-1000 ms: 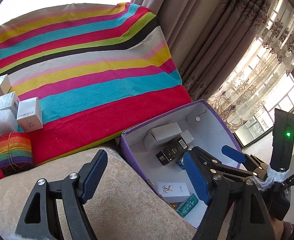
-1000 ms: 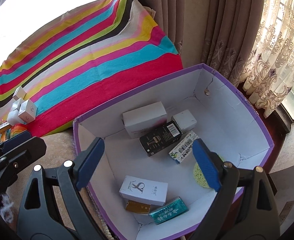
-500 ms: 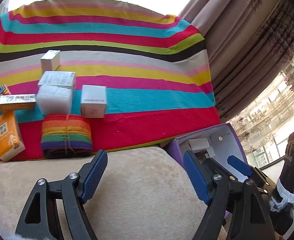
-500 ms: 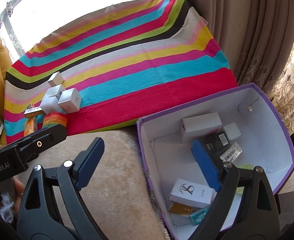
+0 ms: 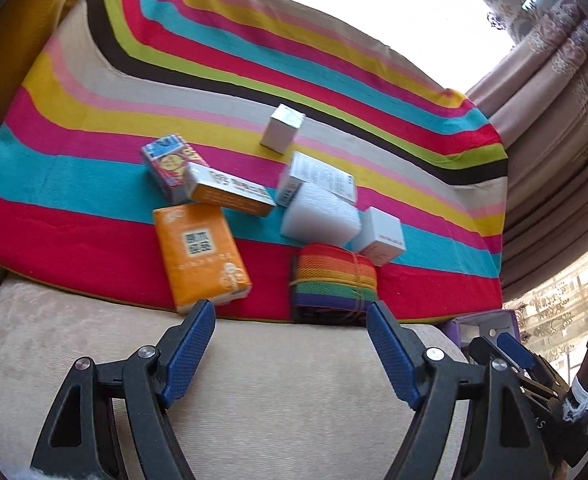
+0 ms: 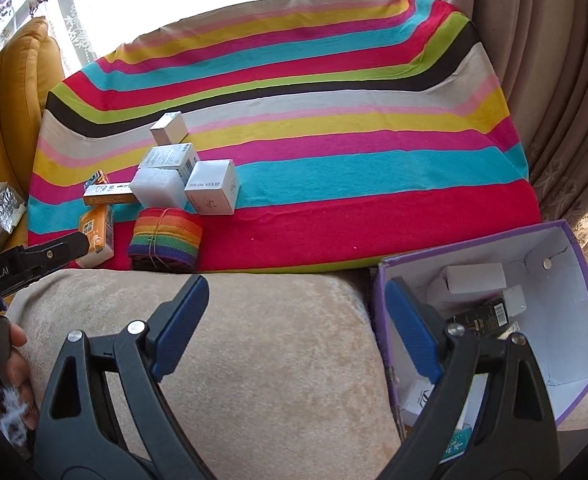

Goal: Organize objects
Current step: 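Move both tools back over the cloth toward the remaining boxes, then grasp the white dental box with the left tool while the right tool grasps the JIYIN MUSIC box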

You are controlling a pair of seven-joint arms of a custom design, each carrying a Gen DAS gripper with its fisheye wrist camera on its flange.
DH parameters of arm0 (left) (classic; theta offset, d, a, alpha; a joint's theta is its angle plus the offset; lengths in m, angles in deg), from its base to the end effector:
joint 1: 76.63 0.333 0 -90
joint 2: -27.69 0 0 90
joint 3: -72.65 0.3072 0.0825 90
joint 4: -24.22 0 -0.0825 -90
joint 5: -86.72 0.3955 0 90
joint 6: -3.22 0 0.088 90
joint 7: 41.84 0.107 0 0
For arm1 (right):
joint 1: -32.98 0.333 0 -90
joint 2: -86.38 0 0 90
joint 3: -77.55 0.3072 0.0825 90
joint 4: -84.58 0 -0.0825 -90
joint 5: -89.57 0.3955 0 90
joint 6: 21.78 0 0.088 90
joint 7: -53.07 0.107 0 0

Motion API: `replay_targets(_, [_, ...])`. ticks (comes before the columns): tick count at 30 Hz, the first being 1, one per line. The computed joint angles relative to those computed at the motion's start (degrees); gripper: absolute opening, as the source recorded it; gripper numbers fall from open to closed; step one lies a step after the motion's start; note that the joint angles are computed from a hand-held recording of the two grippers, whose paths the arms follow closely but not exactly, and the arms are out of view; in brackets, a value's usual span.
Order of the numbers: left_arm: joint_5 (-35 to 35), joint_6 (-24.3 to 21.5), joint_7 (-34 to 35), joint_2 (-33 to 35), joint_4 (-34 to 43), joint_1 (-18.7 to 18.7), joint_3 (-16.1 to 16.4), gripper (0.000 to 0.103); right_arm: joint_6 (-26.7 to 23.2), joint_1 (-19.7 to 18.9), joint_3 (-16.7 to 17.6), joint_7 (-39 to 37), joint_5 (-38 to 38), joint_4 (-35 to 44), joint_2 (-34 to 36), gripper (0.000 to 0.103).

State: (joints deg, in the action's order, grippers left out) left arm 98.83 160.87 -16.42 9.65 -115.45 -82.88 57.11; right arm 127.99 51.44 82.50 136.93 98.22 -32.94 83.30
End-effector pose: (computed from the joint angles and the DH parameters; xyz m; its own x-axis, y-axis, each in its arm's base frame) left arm 0.4580 -0.1979 0.4713 0.4070 -0.8304 0.3805 -0.6909 -0.5523 -0.4664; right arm 0.5458 0.2335 0.5189 0.4190 -0.9053 -0.0706 -0.7552 -0.3042 -0.5807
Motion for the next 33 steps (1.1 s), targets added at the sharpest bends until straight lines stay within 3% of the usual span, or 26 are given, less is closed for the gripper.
replay_targets(7, [-0.75,-0.78,-0.25,-2.70,-2.79,1.62,1.17,0.079,-2.36,1.23,1.14,-1.12,-0.82,5.01,4.13,0.091])
replay_targets(19, [2.00,-4.76,2.70,1.83,1.95,4.00,2.62,0.079,-5.56,2.85,2.14,-0.74,-1.75,13.85,11.53,0.091])
replay_targets(24, [-1.68,-1.66,4.62,3.71,2.03,3.56,4.45,0.078,-7.08,3.19,2.21,0.02,-2.24,17.98,14.91,0.091])
replay_targets(29, [-4.11,2.77,5.57,5.25,1.93,3.67,5.40,0.070,-7.54,3.84,2.08,1.26,-3.61,21.69,17.91,0.091])
replay_targets(33, [-10.96,6.72,8.70,6.45,1.16,2.51,7.46,0.064,-7.44,4.51,1.84,2.49,-5.28,24.01,19.90,0.091])
